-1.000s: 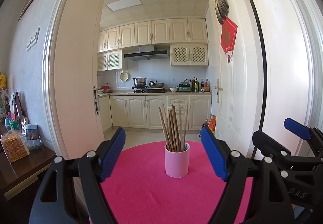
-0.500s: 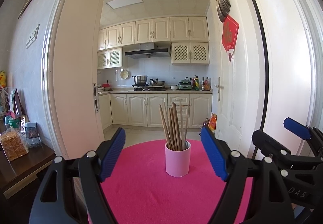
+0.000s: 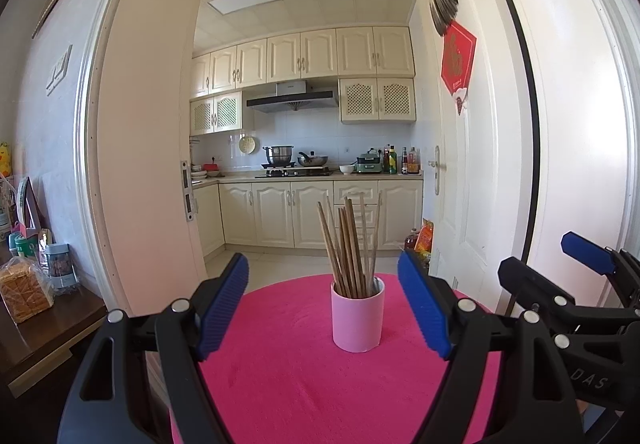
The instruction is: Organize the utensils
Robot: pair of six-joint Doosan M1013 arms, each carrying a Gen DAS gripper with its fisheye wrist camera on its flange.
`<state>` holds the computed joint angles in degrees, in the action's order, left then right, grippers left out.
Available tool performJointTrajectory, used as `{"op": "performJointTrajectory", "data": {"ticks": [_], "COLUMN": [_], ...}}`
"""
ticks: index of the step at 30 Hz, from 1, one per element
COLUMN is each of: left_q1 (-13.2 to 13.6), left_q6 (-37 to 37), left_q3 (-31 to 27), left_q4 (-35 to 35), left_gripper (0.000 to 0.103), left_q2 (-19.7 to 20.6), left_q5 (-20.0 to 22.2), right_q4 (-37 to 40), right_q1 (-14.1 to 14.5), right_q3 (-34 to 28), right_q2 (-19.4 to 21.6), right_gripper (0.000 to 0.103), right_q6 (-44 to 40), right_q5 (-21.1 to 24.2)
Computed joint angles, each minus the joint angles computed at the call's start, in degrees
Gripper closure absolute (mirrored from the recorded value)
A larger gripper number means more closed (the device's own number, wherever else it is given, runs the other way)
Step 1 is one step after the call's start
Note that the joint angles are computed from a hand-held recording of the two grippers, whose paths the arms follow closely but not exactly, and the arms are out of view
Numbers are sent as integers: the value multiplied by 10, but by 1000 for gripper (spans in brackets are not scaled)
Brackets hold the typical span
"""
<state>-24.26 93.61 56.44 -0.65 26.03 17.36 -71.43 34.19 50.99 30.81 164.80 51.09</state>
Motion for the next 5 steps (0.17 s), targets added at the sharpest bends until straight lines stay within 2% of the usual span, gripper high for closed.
{"op": "performJointTrajectory", "data": {"ticks": [5], "left_q1": [2], "left_q6": [0], "left_q3": [-28], "left_q4": [-5], "left_gripper": [27], "left_q2": [21], "left_q5": [30], "right_q4": [37], "right_q1": [-12], "right_q3": [-11], "right_q2": [10], "right_gripper": [10], "right_q6": [-21], "right_q5": [-10]}}
